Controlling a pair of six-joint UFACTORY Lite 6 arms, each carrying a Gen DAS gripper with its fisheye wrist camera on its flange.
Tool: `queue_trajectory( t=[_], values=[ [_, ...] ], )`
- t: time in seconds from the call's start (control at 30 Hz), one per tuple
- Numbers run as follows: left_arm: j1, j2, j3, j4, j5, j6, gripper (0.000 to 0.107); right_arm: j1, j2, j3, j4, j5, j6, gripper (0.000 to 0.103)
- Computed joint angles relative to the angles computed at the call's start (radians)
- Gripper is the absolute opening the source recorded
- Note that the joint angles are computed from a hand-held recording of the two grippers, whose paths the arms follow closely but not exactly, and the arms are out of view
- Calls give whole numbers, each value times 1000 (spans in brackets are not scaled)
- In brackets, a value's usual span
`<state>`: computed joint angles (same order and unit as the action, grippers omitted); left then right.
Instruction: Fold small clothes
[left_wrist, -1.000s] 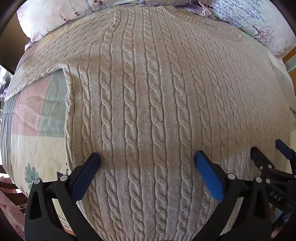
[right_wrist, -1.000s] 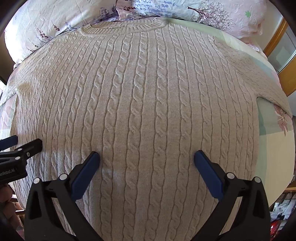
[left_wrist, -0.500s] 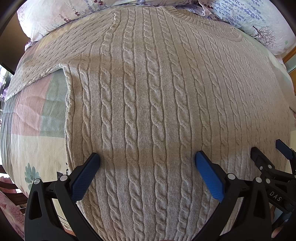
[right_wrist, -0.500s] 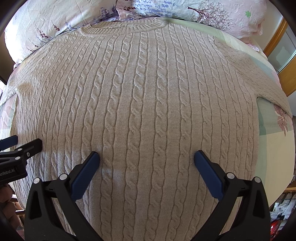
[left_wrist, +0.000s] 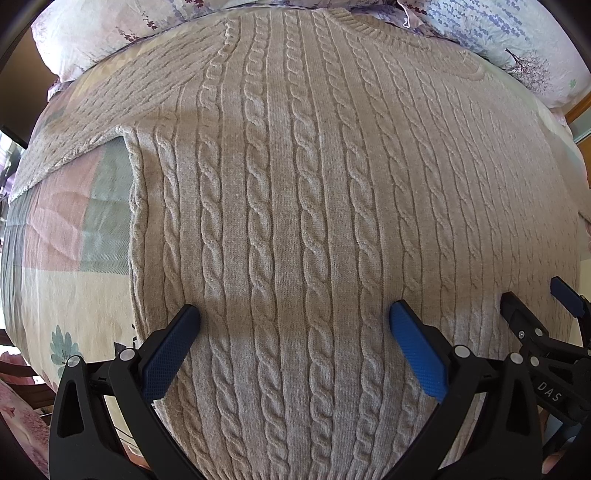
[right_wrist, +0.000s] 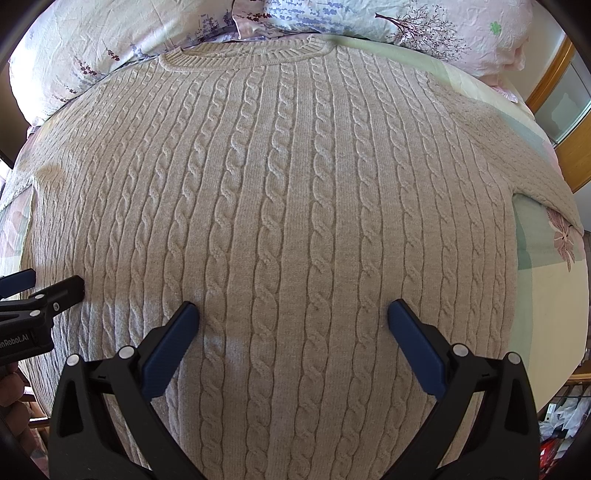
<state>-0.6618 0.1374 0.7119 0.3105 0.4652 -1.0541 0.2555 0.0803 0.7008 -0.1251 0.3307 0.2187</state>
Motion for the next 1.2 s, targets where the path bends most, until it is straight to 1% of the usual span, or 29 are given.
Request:
queue_trajectory(
  t=[0.77, 1.0, 1.2],
  values=[
    [-1, -11, -20, 29, -15, -27, 102, 9, -1, 2, -3, 9, 9, 101],
    [-33, -46, -56, 66, -15, -94, 102, 9, 1, 5, -3, 10, 9, 101],
    [-44, -50, -57, 57, -7, -96, 102, 4, 5, 0, 3, -3, -6, 101]
  ],
)
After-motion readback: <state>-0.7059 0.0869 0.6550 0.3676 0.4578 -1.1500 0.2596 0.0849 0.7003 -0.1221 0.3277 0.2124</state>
